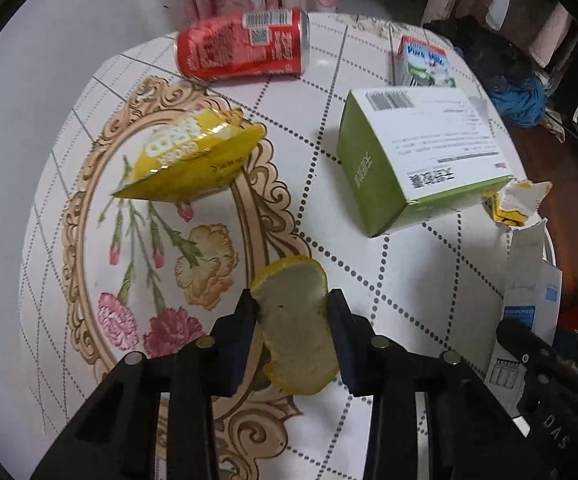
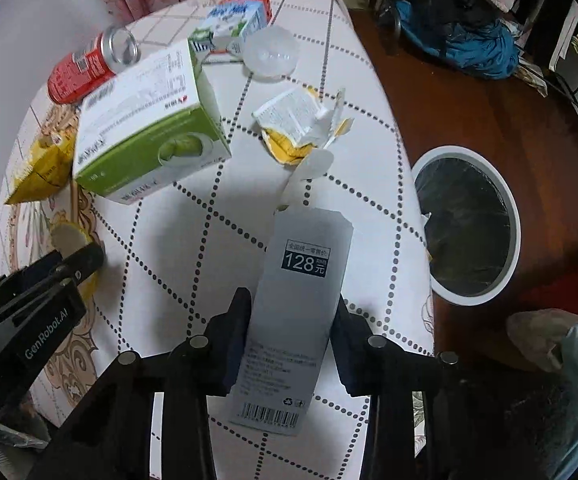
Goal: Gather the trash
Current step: 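Carry the bread and white box over the bin and release both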
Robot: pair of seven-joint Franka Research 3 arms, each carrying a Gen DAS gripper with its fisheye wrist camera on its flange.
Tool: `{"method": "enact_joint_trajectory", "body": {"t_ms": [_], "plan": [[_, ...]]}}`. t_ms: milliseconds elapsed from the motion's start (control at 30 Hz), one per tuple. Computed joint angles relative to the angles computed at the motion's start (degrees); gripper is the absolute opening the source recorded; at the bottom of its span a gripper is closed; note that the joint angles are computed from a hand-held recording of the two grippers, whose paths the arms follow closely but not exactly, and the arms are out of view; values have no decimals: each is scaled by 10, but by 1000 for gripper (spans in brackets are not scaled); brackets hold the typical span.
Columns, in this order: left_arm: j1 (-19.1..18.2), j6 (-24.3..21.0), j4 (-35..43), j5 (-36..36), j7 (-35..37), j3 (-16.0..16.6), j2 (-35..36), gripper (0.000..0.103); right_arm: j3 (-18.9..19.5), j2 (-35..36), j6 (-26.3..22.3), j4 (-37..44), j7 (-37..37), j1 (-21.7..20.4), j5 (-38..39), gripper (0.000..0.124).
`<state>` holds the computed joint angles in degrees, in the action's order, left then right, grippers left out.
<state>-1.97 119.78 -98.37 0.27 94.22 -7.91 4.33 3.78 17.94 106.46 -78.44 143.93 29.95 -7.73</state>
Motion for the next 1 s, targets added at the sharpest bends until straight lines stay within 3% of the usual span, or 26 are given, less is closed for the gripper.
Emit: {"method": "enact_joint_trajectory", "body": {"t_ms": [300, 567, 733, 1000], "plan": [[-1, 35, -35, -17, -10, 9, -83, 33, 6, -63, 36, -43, -10, -2, -41, 39], [-22, 48, -18, -50, -14, 10, -122, 33, 15, -117, 59, -63, -32, -21, -79, 39], [-45, 50, 16, -75, -8, 1, -114, 33, 21, -167, 70, -94, -44, -43, -92, 39], [-94, 42, 102, -87, -13, -41, -43, 33, 21, -283, 78, -198, -52, -121, -85, 39]]}}
